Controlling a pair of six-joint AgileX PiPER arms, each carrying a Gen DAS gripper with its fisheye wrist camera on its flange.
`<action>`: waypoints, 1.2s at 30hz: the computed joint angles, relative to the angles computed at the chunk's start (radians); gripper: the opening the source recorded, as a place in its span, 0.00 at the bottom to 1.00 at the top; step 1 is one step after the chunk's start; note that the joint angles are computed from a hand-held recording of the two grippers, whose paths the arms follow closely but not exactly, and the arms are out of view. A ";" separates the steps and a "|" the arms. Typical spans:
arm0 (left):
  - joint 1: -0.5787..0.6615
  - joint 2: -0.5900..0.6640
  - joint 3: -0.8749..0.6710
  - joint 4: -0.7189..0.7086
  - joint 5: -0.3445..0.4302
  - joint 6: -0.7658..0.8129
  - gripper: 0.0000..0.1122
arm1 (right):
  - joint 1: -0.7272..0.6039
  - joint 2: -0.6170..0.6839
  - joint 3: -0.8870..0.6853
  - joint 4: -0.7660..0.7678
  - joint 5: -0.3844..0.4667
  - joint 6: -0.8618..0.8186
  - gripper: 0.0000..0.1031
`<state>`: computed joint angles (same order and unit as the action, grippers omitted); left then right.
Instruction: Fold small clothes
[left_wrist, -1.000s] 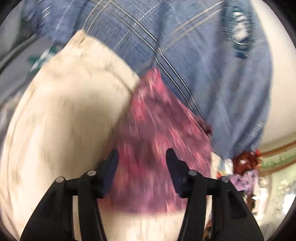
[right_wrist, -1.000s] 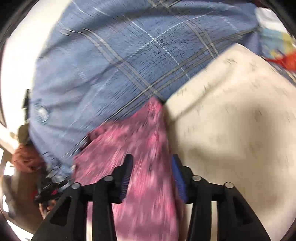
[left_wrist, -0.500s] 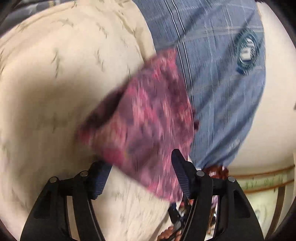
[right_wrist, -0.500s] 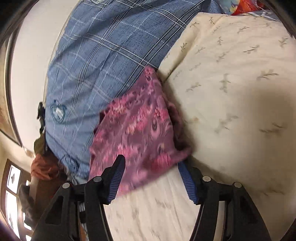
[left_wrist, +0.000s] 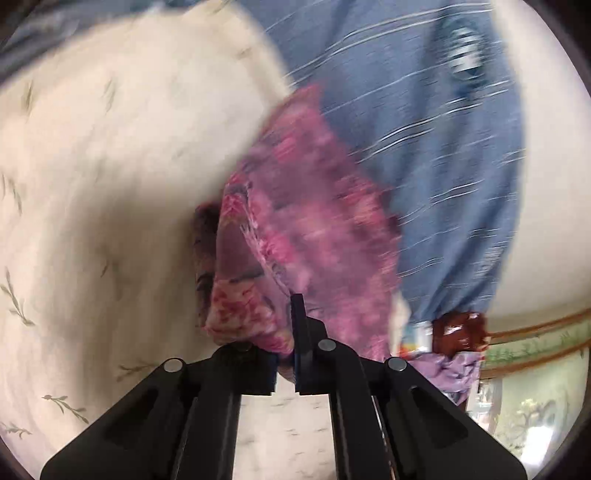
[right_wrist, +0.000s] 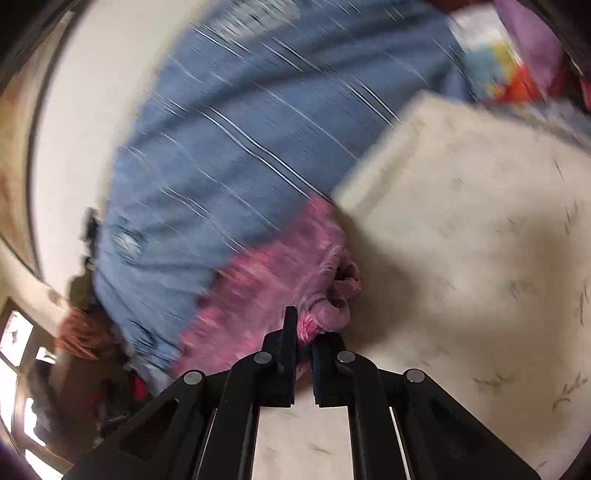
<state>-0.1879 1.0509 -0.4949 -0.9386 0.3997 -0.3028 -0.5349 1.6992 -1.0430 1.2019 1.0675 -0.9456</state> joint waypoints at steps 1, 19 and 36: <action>0.018 0.021 0.019 -0.055 0.011 0.060 0.03 | 0.017 0.009 0.014 -0.037 -0.041 0.002 0.06; 0.245 0.363 -0.559 0.426 0.309 0.080 0.70 | 0.306 0.255 -0.625 -0.349 -0.138 0.416 0.58; 0.199 0.664 -0.736 0.521 0.170 0.063 0.06 | 0.488 0.398 -0.923 -0.713 -0.255 0.566 0.04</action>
<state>0.0111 1.7147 -1.2307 -0.4178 0.5693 -0.2401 -0.0465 2.0970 -1.9662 0.4888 0.8121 -0.3799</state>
